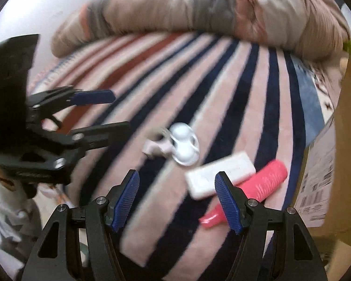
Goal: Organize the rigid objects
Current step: 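Grasp the tape roll with the left tool while the right tool grasps the white power bank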
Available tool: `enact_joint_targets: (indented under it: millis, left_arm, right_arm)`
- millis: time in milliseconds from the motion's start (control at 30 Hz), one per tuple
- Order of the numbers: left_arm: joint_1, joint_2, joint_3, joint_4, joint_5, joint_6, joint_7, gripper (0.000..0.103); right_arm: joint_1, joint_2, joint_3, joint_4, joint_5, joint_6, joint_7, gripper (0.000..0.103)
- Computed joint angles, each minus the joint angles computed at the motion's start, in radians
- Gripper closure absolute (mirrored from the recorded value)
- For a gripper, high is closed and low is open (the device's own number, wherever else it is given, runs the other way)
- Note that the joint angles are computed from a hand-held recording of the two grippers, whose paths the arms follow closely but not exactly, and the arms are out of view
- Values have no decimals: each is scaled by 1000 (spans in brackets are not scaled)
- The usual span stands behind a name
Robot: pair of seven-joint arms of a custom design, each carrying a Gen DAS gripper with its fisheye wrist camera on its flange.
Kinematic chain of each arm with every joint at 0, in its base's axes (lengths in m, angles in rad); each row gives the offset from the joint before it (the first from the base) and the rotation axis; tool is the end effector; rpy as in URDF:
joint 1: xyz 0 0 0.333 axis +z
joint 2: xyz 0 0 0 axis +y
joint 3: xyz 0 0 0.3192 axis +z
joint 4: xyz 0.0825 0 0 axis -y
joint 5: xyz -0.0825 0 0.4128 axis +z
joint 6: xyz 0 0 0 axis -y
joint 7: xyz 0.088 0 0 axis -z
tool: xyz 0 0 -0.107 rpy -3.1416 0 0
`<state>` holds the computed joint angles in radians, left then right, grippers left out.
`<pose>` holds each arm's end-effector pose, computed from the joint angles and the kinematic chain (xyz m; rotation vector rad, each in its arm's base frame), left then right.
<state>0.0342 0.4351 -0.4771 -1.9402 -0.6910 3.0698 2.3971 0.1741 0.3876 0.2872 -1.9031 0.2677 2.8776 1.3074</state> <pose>0.6438 -0.2197 0.3284 -1.3871 2.2893 -1.0427 0.6339 0.2800 0.3536 -2.1268 1.3591 -0.2405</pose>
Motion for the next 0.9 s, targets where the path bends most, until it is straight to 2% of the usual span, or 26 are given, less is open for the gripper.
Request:
enact_joint_targets:
  millis: [67, 167, 233, 300, 400, 467, 533, 567, 600, 633, 733, 900]
  left_arm:
    - [-7, 32, 5, 22, 13, -19, 2, 35]
    - [-6, 71, -1, 47, 20, -39, 10, 35]
    - [-9, 87, -2, 59, 23, -47, 10, 36]
    - [-36, 100, 23, 74, 44, -56, -12, 51]
    - [-108, 107, 96, 81, 104, -32, -88, 64]
    - [-81, 107, 68, 73, 107, -17, -93, 66]
    - [-42, 101, 32, 59, 103, -13, -82, 66]
    - [-34, 93, 28, 49, 104, -8, -82, 66]
    - [-23, 84, 22, 35, 102, 3, -81, 66]
    - [-17, 77, 20, 26, 100, 8, -87, 66]
    - [-8, 73, 22, 21, 106, 17, -102, 66]
    - [-87, 89, 107, 45, 169, 18, -195, 66]
  right_arm:
    - [46, 29, -60, 28, -64, -21, 69, 39]
    - [54, 57, -79, 59, -107, -49, 112, 39]
    - [80, 64, -113, 74, -157, -69, 171, 38]
    - [55, 77, -89, 90, -143, -89, 172, 33]
    - [38, 116, -80, 133, -126, -121, 185, 32]
    - [22, 131, -68, 139, -113, -87, 184, 32]
    - [-1, 140, -41, 137, -84, -38, 176, 40]
    - [5, 142, -47, 136, -95, -21, 181, 46]
    - [16, 147, -58, 144, -116, -17, 189, 57]
    - [16, 154, -57, 155, -131, -17, 182, 60]
    - [37, 163, -78, 173, -177, -28, 197, 62]
    - [124, 177, -166, 209, -286, -57, 336, 59]
